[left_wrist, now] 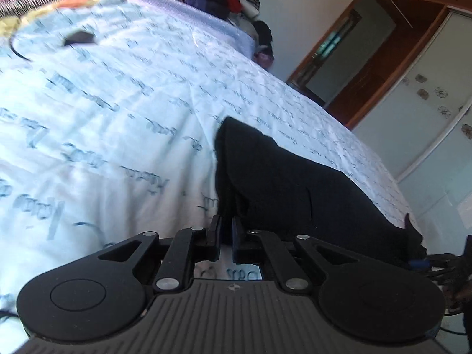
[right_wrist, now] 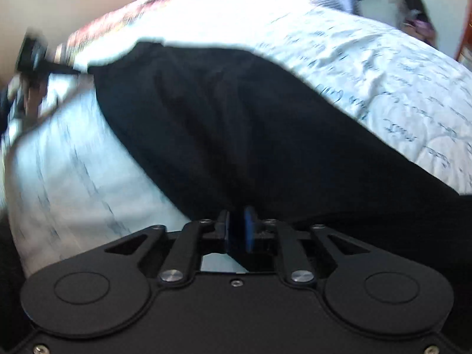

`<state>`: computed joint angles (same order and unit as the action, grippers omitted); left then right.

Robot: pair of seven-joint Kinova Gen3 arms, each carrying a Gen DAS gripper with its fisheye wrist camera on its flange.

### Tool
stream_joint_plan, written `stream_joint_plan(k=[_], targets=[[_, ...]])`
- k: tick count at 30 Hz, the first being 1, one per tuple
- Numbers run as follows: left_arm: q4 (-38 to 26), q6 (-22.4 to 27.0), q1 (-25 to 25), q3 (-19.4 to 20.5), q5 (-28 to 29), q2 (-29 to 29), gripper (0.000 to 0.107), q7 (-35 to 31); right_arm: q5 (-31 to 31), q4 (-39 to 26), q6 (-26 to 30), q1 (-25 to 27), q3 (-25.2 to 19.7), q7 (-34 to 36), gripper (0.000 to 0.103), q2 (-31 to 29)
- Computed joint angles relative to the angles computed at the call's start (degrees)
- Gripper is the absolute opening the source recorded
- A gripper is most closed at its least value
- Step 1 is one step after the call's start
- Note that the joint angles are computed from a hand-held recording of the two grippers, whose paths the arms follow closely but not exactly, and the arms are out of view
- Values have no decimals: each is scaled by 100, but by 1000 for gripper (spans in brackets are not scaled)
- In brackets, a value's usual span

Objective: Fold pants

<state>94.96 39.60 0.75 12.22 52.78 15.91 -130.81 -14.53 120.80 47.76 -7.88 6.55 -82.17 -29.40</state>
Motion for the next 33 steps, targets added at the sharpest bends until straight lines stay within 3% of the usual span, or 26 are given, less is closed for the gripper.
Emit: stream_joint_plan(k=[1,2,4,5,6,7,9,11,14,19,26,33], targets=[[130,-31,-128,85,111,-151,10,-101,-233,104,-205,-40,148,-63,68,-235],[256,-8,-363,273,315,-274,12,-246,-466,250,-438,-155,332,-109,80,-462],[456,85,-892,769,781,-417,18,-400,-932,518,-904,-556,765,-336,80,-800],[555,67,-1049,962,1014,-452,28,-392,-1165,659,-1137,-736,943,-445,80,-889],[623,-19,-1099,1078,1247,-422,36,-358,-1398,793,-1370,-979,1159,-580,80,-970],[699,-158,-1044,1088,1480,-383,37,-241,-1631,934,-1603,-1244,1374,-687,80,-1029],[731,-273,-668,788,1823,-194,37,201,-2076,1202,-2069,-1679,1614,-687,80,-1047],[664,-93,-214,257,1974,-45,37,667,-2221,1348,-2422,-1790,1440,-708,80,-946],[505,191,159,-156,1926,70,37,1075,-1963,1365,-2544,-1973,1242,-1069,80,-906],[346,-50,300,-146,1567,233,37,1748,-1785,1479,-2778,-2293,1311,-1454,80,-855],[236,301,166,-56,1178,140,38,2014,-1477,1559,-2860,-2671,1480,-1732,80,-1009],[-153,221,350,-22,610,469,43,3035,-1243,1588,-2987,-2998,1669,-1949,80,-989]])
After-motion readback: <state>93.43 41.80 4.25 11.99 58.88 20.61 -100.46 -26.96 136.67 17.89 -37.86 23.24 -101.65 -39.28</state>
